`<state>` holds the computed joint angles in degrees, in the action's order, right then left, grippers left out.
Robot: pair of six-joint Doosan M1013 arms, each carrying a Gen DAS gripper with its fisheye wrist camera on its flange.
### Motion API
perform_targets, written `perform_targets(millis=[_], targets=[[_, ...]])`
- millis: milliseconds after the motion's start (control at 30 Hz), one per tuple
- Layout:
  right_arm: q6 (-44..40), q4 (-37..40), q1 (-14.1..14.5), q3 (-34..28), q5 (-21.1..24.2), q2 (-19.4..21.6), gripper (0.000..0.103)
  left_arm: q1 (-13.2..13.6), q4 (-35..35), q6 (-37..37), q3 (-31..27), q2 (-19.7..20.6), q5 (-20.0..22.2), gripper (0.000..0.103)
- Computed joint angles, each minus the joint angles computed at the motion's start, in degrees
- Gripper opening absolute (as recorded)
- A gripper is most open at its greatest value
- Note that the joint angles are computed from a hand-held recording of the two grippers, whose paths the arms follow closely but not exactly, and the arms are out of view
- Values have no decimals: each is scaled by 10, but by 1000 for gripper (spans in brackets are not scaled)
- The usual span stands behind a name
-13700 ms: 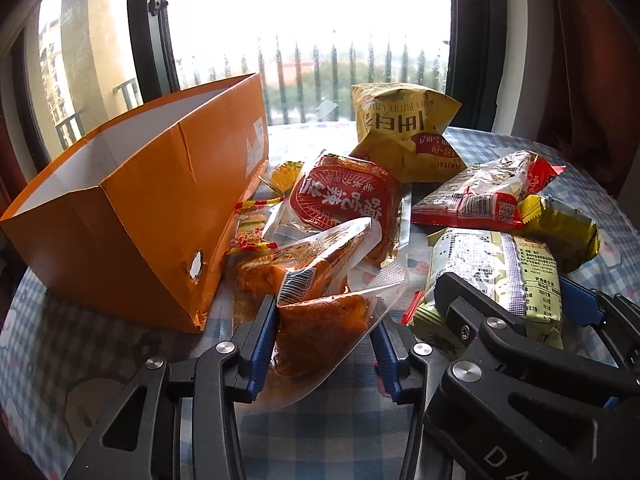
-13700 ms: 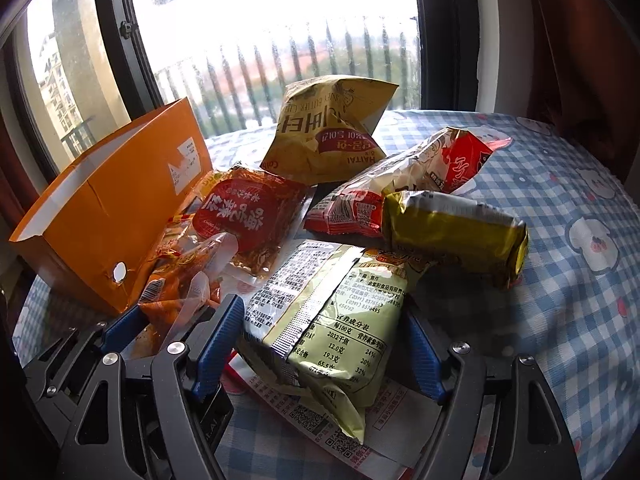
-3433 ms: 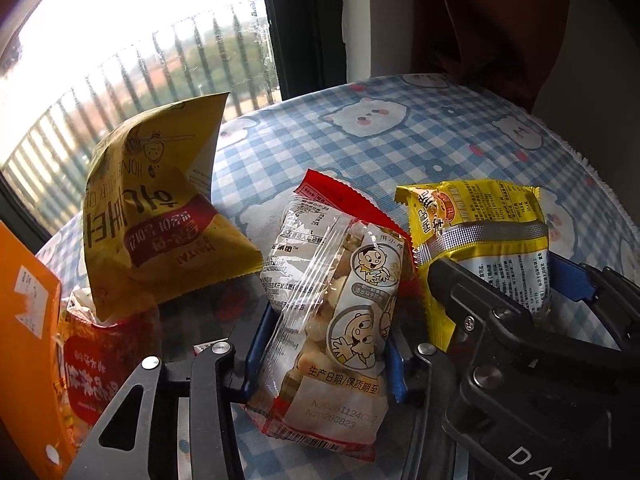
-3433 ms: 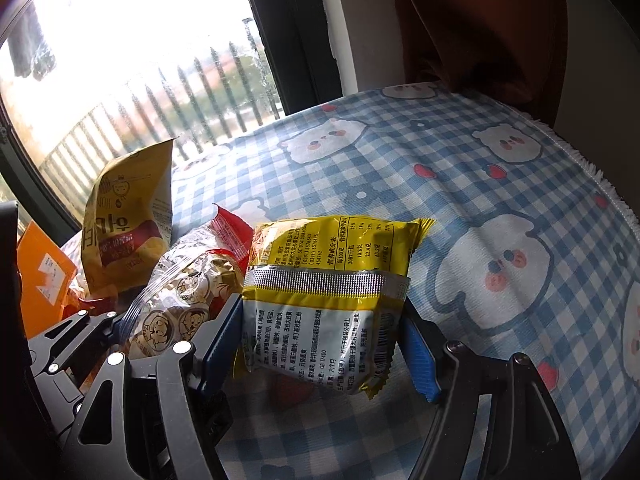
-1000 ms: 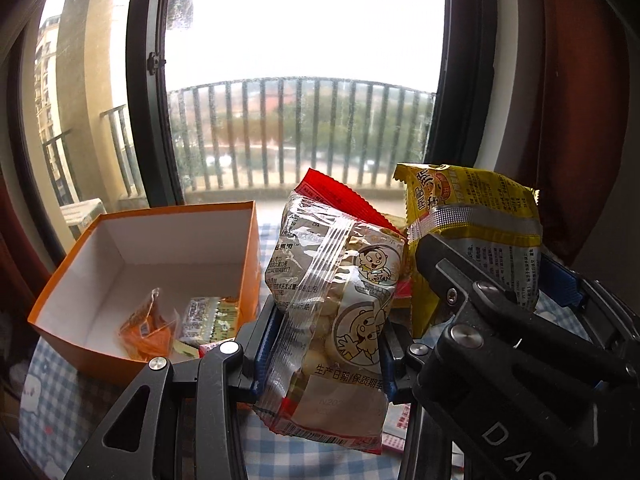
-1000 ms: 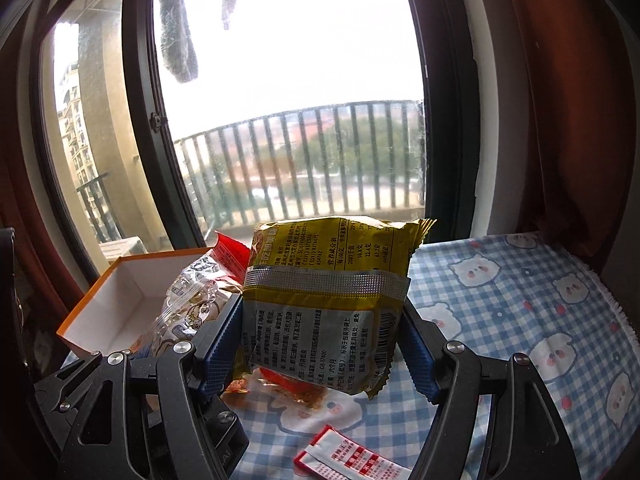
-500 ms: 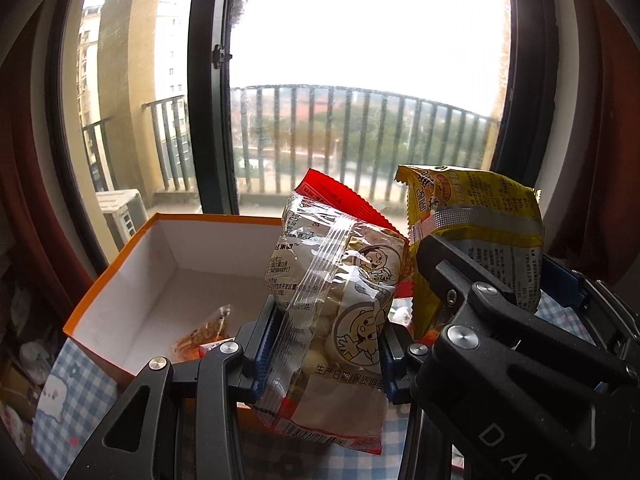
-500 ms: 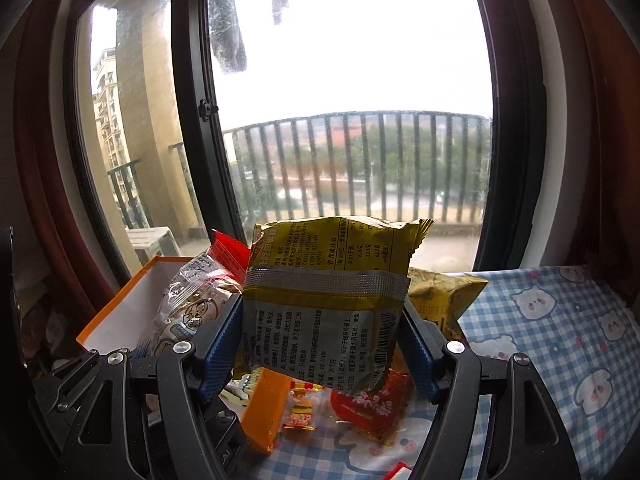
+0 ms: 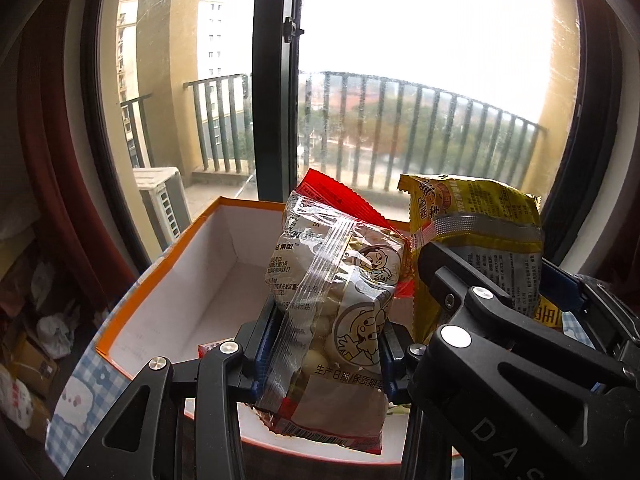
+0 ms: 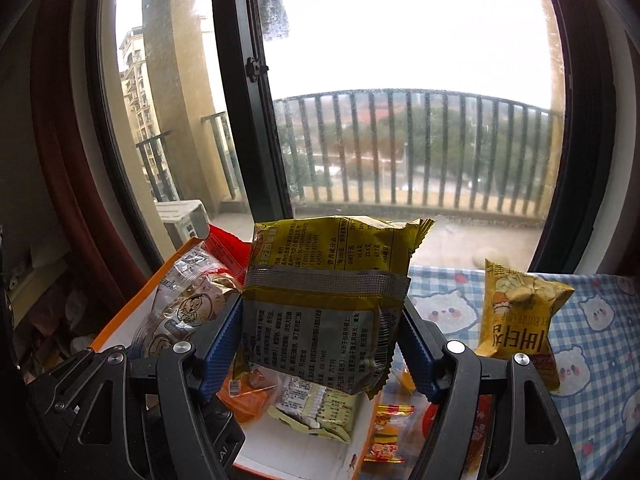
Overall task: Organize snacks
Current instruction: 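Carry both held packets over the orange box, then open both tools to drop the packets into the orange box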
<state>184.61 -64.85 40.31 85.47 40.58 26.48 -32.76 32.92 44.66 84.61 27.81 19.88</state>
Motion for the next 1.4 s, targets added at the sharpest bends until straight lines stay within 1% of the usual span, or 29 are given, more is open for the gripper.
perform_targets(millis=[100,200,267,333,400,433,500,567,600,633,667,700,733,767,800,867,1000,1100,1167,1333,1400], targets=[[-37,26,-4,-28,-5,18,75,-3,21,-37,0,1,14,42],[-84,61,-9,-55,-12,35,75,-1,18,-46,-10,7,32,43],[-119,90,-13,-73,-14,46,75,2,3,-42,-23,17,46,43],[-160,125,-18,-90,-18,58,75,2,-16,-37,-24,17,58,43],[-226,177,-25,-110,-26,70,75,5,-58,-4,-34,24,71,43],[-252,197,-26,-119,-22,75,75,6,-77,10,-36,25,78,43],[-286,225,-29,-136,-12,87,75,8,-105,29,-45,29,94,46],[-322,261,-31,-152,1,96,75,10,-135,52,-45,27,97,54],[-342,278,-33,-158,5,99,75,9,-131,46,-46,27,104,55],[-361,295,-36,-161,4,99,75,9,-110,31,-45,25,105,59],[-378,305,-37,-166,7,101,75,6,-72,0,-44,25,106,65],[-398,317,-38,-170,10,104,77,6,-57,-10,-48,26,118,67],[-425,335,-40,-177,12,107,77,8,-69,0,-54,29,123,73],[-433,334,-40,-179,10,109,77,10,-84,11,-53,29,119,78],[-440,336,-40,-183,12,112,78,11,-85,11,-53,28,122,79],[-460,354,-43,-189,15,116,80,19,-114,37,-57,31,123,80],[-502,405,-50,-186,3,115,86,24,-119,49,-60,32,116,83],[-501,405,-50,-178,-16,110,91,26,-108,46,-64,35,113,84],[-492,400,-49,-174,-19,108,93,26,-107,46,-61,35,108,84],[-478,387,-45,-165,-18,101,93,25,-122,64,-55,31,98,84],[-468,378,-43,-157,-20,97,93,22,-116,60,-51,28,94,85]])
